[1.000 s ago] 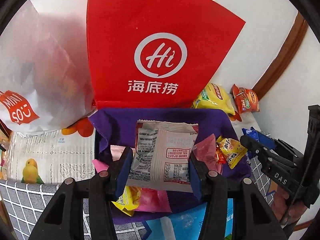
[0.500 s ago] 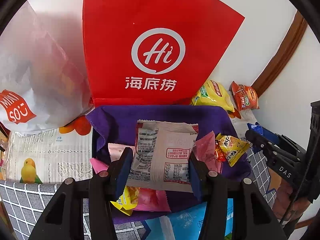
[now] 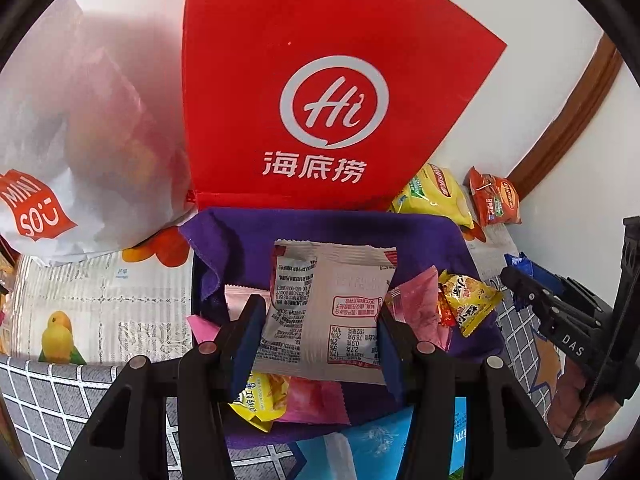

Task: Organize snacks
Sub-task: 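Carry the white packet and blue pack over the purple cloth with both tools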

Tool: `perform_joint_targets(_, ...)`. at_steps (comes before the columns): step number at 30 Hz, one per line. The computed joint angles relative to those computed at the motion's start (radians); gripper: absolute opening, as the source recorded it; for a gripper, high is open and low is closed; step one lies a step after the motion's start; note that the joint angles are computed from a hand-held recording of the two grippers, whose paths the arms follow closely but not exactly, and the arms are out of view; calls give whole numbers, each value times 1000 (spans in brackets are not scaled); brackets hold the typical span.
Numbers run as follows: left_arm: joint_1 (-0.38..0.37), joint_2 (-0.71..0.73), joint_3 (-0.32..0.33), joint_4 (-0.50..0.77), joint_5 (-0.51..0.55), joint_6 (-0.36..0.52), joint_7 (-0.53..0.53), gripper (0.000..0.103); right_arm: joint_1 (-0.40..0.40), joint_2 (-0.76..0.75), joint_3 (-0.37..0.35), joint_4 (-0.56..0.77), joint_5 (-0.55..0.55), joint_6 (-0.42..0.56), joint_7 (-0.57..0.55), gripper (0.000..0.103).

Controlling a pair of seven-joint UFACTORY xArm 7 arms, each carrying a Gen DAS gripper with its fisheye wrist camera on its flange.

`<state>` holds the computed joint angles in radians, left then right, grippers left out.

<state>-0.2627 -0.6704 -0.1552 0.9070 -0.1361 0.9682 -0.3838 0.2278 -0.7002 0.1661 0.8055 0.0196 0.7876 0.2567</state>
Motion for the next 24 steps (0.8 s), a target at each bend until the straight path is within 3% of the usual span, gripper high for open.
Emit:
perform_joint_targets(9, -4, 50, -3, 16, -2, 61, -1, 50, 32, 43, 9, 7, 11, 22, -21, 46)
perform_joint_targets(24, -29, 73, -32, 20, 16, 45, 7, 50, 56, 118, 29, 28, -1, 65, -13, 47)
